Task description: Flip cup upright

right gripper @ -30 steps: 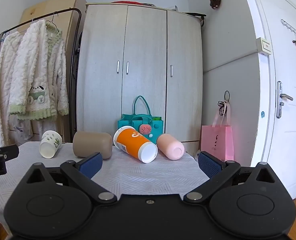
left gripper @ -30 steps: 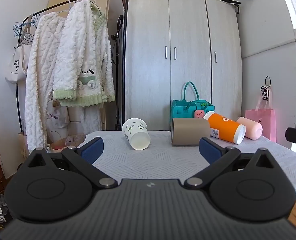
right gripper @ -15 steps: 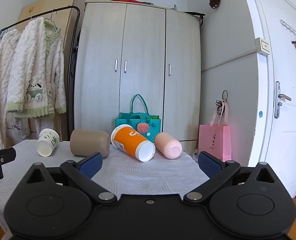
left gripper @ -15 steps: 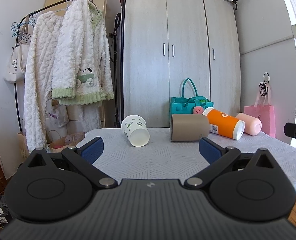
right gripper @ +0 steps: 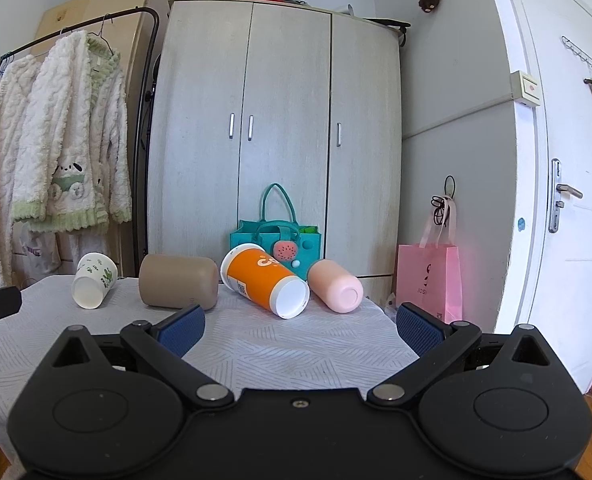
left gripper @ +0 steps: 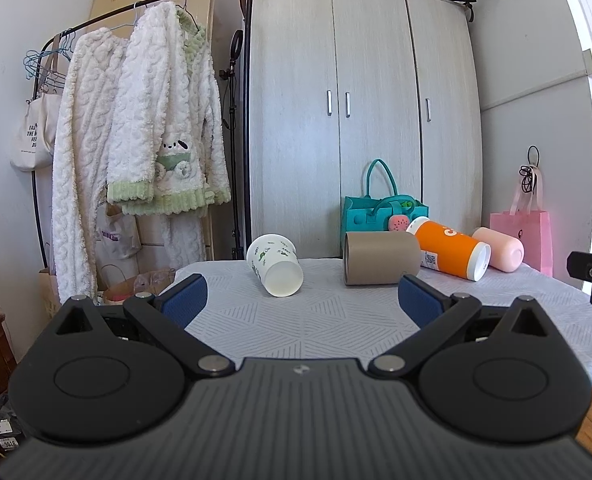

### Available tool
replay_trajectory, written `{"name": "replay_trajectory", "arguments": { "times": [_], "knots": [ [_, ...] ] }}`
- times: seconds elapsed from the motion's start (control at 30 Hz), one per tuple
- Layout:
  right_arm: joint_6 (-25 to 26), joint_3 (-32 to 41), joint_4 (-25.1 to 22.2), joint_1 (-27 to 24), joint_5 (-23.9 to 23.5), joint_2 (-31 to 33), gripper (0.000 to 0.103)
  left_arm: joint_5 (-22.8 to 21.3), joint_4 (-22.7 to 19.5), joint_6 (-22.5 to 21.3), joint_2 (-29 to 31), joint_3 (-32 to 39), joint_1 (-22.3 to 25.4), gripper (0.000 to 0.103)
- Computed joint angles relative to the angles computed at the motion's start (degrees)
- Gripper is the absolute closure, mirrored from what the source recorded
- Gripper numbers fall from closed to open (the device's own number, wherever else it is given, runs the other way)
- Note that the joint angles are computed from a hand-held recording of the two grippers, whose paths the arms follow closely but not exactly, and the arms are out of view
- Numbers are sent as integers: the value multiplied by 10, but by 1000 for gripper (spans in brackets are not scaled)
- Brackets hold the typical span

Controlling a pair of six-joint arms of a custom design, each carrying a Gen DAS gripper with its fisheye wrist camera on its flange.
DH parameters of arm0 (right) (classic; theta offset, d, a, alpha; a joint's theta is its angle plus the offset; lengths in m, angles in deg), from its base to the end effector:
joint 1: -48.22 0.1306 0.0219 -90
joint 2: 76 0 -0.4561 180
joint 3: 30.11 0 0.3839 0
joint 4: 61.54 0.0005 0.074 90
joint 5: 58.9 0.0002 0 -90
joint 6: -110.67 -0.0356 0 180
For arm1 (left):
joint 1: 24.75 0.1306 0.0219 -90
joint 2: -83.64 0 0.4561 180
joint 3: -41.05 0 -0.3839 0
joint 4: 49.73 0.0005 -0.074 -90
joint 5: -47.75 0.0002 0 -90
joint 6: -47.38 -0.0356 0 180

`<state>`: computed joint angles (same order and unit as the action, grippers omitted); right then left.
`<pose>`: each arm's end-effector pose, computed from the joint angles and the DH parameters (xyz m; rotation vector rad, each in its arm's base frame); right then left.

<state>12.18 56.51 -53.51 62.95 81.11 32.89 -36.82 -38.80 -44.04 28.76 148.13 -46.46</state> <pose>0.6054 0.1304 0.3926 0.5080 1.6801 -0.4955 0.7027 -0.2839 0.3710 0.4117 1.6558 -0.3447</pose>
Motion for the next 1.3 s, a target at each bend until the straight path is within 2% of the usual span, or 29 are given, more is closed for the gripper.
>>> {"name": "replay_trajectory", "arguments": {
  "times": [0.37, 0.73, 1.17, 1.3],
  "knots": [
    [-5, 2, -7, 0, 0, 0, 0, 0, -8, 4, -4, -1, 1, 0],
    [-10, 5, -24, -3, -2, -1, 0, 2, -48, 15, -2, 13, 5, 0],
    [-13, 7, -31, -4, -9, -1, 0, 1, -60, 14, -4, 15, 6, 0],
    [-21, 10, -41, -7, -16, -1, 0, 2, -83, 12, -1, 29, 6, 0]
  ]
}}
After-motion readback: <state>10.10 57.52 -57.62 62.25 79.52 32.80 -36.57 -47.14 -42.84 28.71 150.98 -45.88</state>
